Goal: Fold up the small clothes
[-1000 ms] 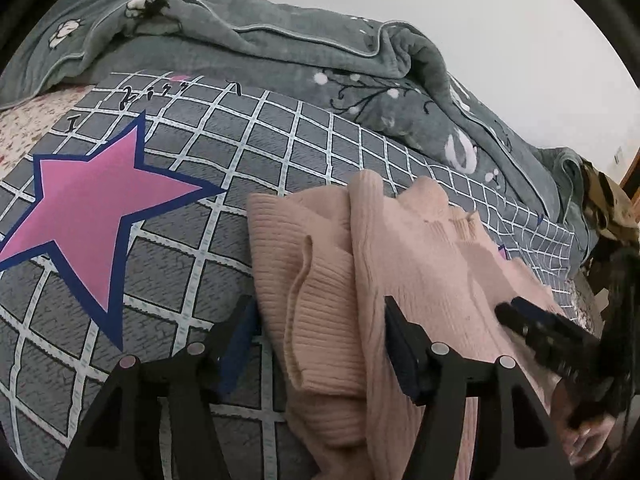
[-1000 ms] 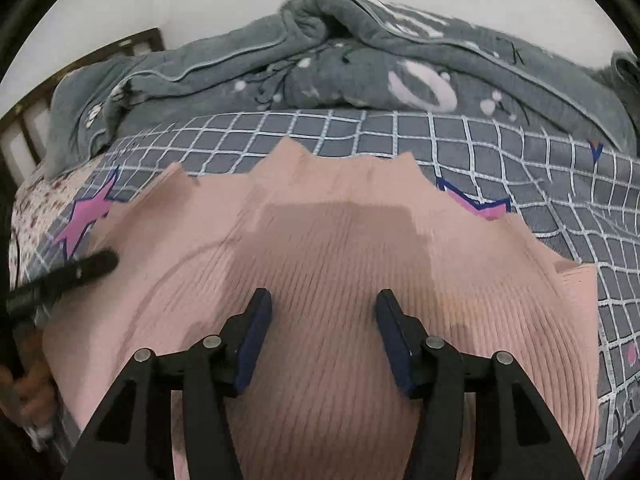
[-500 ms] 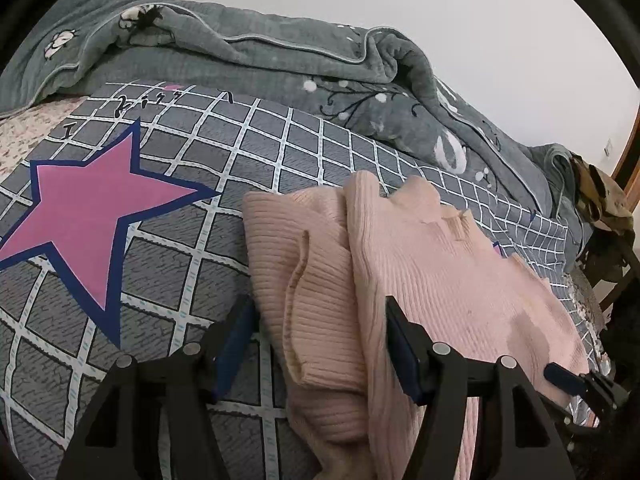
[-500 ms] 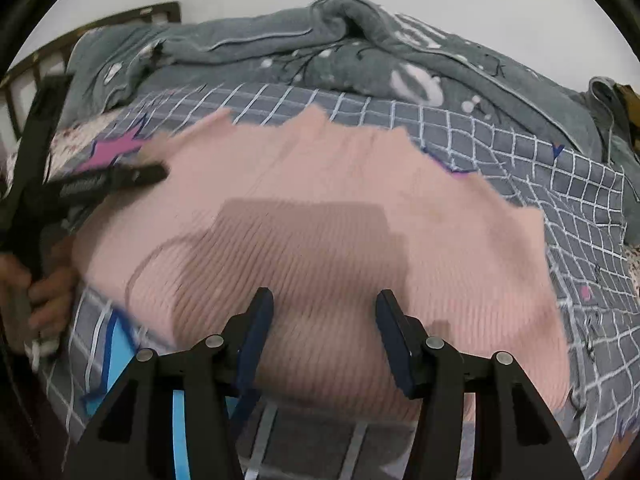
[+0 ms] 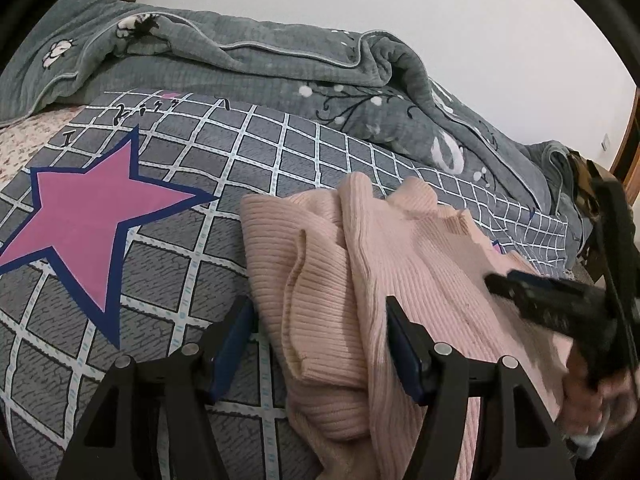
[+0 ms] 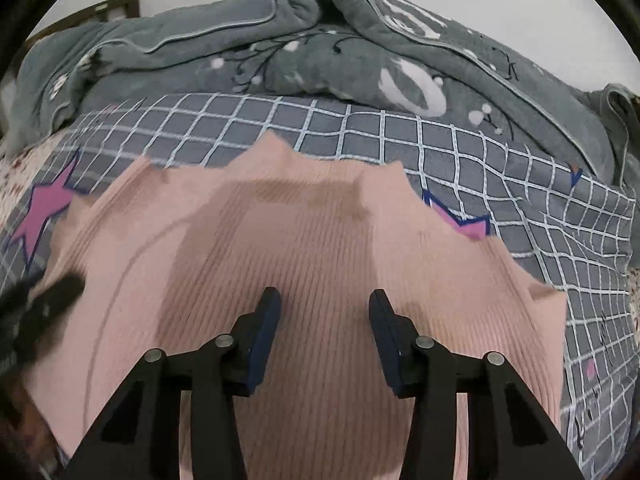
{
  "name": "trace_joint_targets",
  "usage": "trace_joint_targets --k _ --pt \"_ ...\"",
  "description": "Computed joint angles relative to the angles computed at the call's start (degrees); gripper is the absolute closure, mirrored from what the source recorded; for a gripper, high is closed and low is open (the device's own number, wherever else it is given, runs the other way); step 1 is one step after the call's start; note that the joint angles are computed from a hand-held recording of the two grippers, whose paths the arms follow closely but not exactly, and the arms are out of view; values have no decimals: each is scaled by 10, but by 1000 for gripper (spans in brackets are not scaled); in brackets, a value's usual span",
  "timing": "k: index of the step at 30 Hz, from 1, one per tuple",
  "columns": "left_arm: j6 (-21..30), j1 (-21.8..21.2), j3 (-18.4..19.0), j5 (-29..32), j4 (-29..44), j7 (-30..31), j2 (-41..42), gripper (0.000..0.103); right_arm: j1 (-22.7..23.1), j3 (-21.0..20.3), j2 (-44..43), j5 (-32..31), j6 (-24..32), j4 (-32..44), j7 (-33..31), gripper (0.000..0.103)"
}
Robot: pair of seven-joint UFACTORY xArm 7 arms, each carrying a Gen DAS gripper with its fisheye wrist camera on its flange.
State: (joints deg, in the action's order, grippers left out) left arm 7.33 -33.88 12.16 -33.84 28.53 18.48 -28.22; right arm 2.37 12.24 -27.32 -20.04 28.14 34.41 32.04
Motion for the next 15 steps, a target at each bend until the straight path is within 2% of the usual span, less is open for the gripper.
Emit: trace_joint_targets --k 3,5,8,15 --pt "2 -9 9 -5 4 8 2 38 6 -17 24 23 1 15 -5 59" --pt "1 -10 10 -8 4 11 2 38 9 -20 9 26 -9 0 -5 59" --pt "1 -5 5 -8 3 10 3 37 20 -16 -50 36 -14 -45 -11 59" --pt "5 10 -10 3 0 -1 1 37 53 20 -251 61 31 -161 -6 59"
